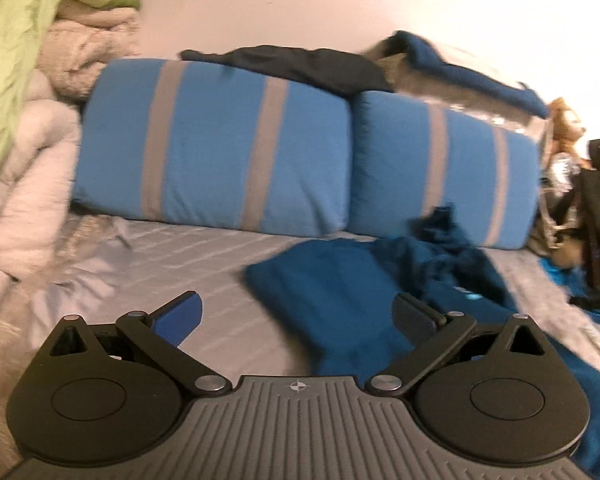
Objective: Fold clothes
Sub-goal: 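Move both tools over the crumpled dark blue sweatshirt on the bed, then grasp the sweatshirt fabric with the right gripper and lift it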
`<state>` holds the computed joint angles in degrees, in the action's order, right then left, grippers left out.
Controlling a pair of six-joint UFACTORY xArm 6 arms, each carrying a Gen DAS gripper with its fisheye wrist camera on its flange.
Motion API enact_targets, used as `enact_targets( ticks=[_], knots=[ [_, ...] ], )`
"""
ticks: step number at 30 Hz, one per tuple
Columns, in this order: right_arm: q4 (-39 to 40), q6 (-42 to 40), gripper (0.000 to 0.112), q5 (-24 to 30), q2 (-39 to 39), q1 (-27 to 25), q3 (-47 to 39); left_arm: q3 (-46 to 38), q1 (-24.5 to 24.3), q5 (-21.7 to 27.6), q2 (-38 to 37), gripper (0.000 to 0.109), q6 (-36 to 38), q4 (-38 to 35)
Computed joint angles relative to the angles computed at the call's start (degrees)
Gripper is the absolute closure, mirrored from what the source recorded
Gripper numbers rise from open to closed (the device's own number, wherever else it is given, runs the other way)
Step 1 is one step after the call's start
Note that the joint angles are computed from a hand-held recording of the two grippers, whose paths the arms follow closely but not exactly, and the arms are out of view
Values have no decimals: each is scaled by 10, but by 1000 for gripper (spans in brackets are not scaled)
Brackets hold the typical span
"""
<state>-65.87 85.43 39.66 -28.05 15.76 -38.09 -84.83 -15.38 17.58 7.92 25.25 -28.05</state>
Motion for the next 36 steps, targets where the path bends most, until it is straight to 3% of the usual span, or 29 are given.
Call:
enact_targets(
  ticks=[5, 9, 11, 15, 19, 21, 24, 28, 30, 31, 36],
  knots=[
    [3, 2, 9, -13, 9, -10, -35, 47, -32, 1, -35, 6, 56, -77],
    [20, -13, 10, -70, 44, -35, -64, 80, -60, -46, -35, 6, 79, -78],
    [28, -24, 15, -88, 73, -40, -85, 101, -71, -65, -38, 6, 65, -45],
    [55, -52, 23, -112, 133, -43, -133, 104, -74, -63, -28, 6, 97, -54],
    [53, -55, 26, -131, 192, -42, -181, 110, -74, -57, -37, 6, 140, -113],
    [61, -60, 33, -143, 220, -45, -205, 107, -68, -48, -32, 6, 107, -85],
    [85, -68, 42, -169, 263, -55, -241, 117, -68, -72, -28, 6, 10, -13],
    [145, -129, 62, -170, 324, -59, -297, 104, -63, -59, -21, 6, 48, -92],
    [175, -167, 80, -167, 347, -56, -318, 103, -61, -59, -21, 6, 54, -107],
    [189, -187, 97, -165, 355, -55, -325, 102, -60, -57, -21, 6, 56, -113],
    [124, -188, 101, -133, 347, -36, -338, 94, -55, -45, -17, 6, 57, -131]
  ],
)
